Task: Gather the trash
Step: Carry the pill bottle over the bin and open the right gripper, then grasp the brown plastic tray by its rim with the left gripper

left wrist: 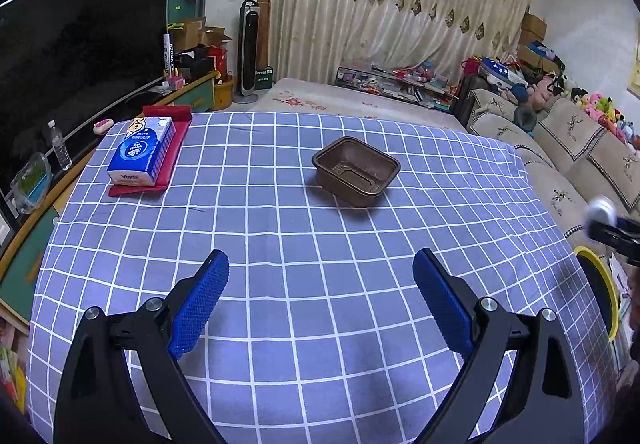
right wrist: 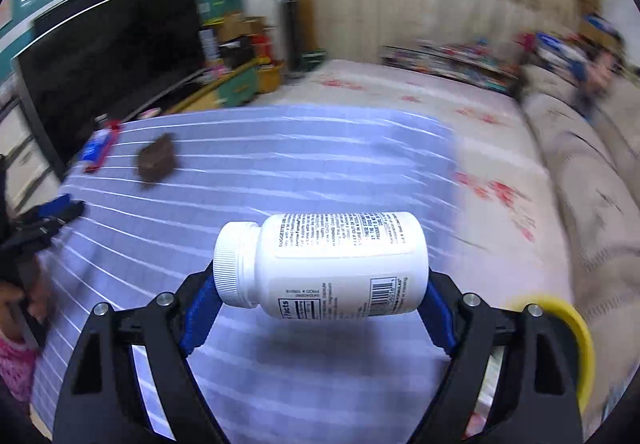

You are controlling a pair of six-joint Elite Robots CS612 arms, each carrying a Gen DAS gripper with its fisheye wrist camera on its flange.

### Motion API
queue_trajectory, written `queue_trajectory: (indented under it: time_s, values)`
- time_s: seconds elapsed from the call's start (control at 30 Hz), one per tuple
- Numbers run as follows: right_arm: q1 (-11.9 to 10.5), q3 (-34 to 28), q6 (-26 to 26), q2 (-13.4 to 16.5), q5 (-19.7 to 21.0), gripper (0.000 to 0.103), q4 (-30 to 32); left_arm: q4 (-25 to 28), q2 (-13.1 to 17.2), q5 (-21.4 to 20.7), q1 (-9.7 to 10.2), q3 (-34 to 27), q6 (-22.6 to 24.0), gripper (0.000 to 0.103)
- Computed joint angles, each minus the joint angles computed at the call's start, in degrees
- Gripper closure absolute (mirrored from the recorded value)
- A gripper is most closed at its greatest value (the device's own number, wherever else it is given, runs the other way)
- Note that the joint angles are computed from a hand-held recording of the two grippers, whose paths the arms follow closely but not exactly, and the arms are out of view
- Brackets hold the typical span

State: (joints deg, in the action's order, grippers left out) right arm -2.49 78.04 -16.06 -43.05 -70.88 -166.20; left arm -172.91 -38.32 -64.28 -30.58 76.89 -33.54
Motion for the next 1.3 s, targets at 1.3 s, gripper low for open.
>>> queue_trajectory:
  time_s: [1.3]
  values:
    - [-7.9, 7.6, 14.0, -0.3, -14.7, 0.020, -5.3, 25.3, 11.6, -5.3, 1.79, -28.3, 16.3, 0.035]
